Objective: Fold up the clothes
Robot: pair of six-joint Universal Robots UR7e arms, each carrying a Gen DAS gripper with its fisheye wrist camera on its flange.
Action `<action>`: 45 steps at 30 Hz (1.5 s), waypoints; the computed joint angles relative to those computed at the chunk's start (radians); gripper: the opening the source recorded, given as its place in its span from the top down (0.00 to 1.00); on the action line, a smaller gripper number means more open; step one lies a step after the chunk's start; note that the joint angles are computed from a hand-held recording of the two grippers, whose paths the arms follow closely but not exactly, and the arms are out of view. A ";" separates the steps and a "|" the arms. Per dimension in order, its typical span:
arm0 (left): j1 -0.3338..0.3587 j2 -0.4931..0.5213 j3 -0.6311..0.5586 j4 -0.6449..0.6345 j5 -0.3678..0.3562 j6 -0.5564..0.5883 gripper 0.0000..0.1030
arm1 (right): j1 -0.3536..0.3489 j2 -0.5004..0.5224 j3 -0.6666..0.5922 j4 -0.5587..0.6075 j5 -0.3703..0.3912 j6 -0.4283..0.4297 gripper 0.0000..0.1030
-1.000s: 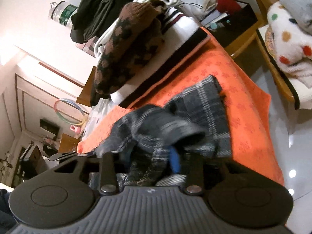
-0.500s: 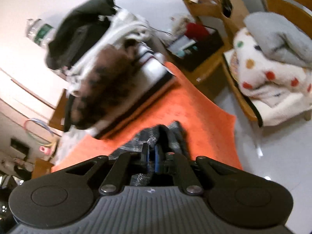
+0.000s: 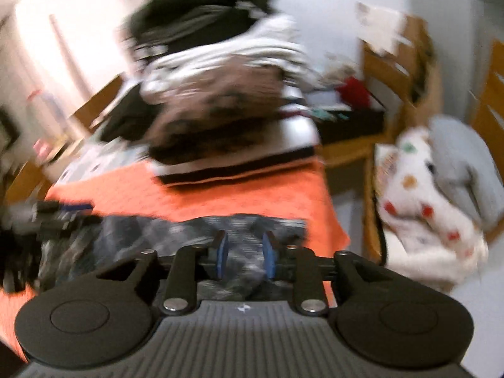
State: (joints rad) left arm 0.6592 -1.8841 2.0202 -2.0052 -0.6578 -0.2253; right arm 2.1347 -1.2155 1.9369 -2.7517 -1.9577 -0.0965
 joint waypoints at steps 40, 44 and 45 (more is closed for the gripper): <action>-0.347 -0.133 -0.157 0.961 0.038 -0.766 0.33 | -0.002 -0.014 0.374 -0.506 -0.009 0.805 0.31; -0.356 -0.138 -0.176 0.997 0.037 -0.778 0.33 | 0.016 0.026 0.352 -0.562 -0.071 0.799 0.30; -0.357 -0.140 -0.181 1.006 0.037 -0.782 0.33 | 0.016 0.031 0.346 -0.564 -0.081 0.803 0.30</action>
